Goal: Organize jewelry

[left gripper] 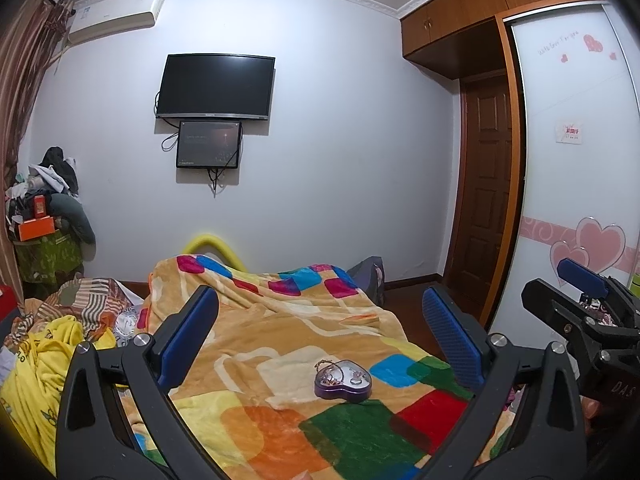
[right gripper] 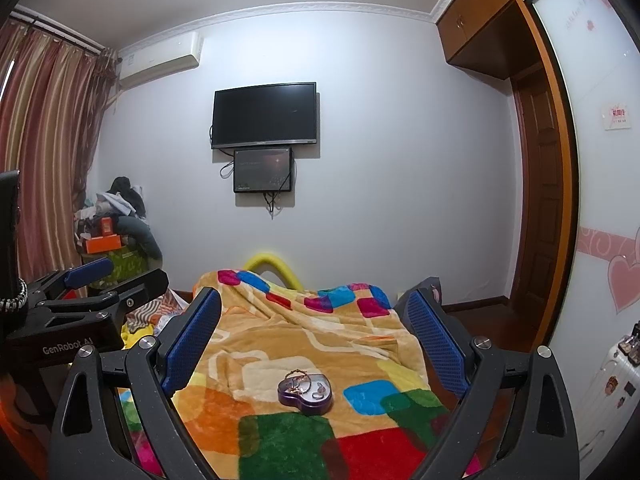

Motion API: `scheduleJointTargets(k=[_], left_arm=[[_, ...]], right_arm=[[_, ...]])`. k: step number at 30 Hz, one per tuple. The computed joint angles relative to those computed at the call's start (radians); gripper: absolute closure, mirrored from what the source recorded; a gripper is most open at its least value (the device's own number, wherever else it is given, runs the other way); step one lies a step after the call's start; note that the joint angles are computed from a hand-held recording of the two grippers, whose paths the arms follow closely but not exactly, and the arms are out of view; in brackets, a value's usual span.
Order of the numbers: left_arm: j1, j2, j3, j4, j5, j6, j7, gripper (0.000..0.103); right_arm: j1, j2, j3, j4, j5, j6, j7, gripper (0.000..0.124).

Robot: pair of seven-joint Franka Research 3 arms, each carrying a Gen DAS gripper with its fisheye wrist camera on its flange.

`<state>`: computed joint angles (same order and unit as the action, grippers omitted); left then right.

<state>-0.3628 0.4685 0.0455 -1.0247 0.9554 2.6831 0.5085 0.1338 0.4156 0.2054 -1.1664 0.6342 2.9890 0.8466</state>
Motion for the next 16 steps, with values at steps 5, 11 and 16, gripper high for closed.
scheduleJointTargets(k=[5, 11, 16], left_arm=[[0.002, 0.0, -0.002, -0.003, -0.005, 0.008, 0.004, 0.0], [0.003, -0.004, -0.002, -0.012, -0.002, 0.017, 0.006, 0.0], [0.006, 0.005, -0.006, -0.004, -0.015, 0.016, 0.022, 0.0]], right_arm=[[0.001, 0.009, -0.003, 0.011, -0.006, -0.003, 0.01, 0.031], [0.003, 0.014, -0.009, 0.017, -0.013, -0.009, 0.02, 0.031], [0.005, 0.023, -0.015, 0.027, -0.026, -0.015, 0.037, 0.031]])
